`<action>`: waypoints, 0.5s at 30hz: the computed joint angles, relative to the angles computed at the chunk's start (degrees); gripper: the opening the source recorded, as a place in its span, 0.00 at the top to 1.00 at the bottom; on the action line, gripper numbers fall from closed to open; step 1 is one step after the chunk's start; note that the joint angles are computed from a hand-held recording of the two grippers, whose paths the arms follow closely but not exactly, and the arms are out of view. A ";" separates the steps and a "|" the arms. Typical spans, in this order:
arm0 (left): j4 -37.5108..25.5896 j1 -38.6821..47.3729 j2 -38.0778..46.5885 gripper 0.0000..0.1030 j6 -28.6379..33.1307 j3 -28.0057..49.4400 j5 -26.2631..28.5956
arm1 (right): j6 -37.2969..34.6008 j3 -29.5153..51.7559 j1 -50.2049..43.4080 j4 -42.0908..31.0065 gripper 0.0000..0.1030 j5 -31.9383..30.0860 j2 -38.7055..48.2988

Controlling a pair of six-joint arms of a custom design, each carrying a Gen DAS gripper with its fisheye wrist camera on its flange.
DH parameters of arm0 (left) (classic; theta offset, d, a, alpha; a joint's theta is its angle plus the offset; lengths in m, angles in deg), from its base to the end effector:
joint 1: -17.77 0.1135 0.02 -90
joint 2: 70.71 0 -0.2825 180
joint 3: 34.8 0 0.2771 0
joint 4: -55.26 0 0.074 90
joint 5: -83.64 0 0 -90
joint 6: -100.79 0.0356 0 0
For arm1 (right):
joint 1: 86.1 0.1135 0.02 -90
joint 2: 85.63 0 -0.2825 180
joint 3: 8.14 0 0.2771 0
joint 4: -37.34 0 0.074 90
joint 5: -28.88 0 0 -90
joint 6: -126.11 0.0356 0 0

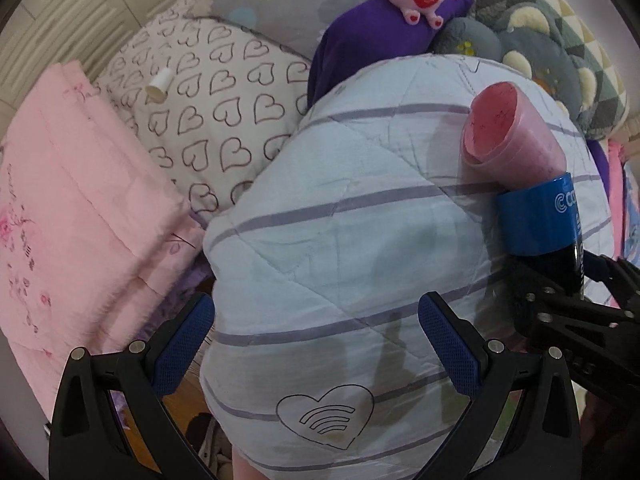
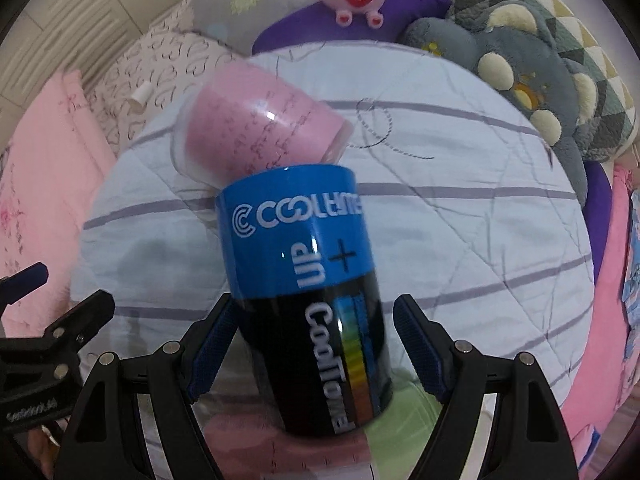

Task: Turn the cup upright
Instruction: 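Lift the blue-black cup with the right gripper off the bed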

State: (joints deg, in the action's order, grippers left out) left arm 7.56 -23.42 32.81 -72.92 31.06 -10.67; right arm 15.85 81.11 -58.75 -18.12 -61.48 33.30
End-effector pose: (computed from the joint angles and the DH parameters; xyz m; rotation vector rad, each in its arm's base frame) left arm 0.2383 -0.2050 0.1097 -1.1055 2.8286 -0.0562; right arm 0.3611 0.1870 0.1143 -1.2344 2.7970 0.0176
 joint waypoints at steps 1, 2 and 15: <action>0.40 0.19 -0.02 0.00 0.14 -0.24 0.17 | 0.15 0.34 0.41 -0.24 0.22 0.93 0.86; 0.55 0.30 0.13 0.00 0.23 -0.26 0.28 | 0.30 0.59 0.47 -0.48 0.22 1.23 1.42; 1.67 1.36 0.46 0.00 0.42 -1.91 2.05 | 3.56 1.64 0.33 -5.13 0.31 -1.30 0.16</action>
State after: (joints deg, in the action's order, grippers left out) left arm 9.24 -22.06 33.28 -72.51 29.15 -8.62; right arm 19.41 82.75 -58.42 -23.24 -62.78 33.46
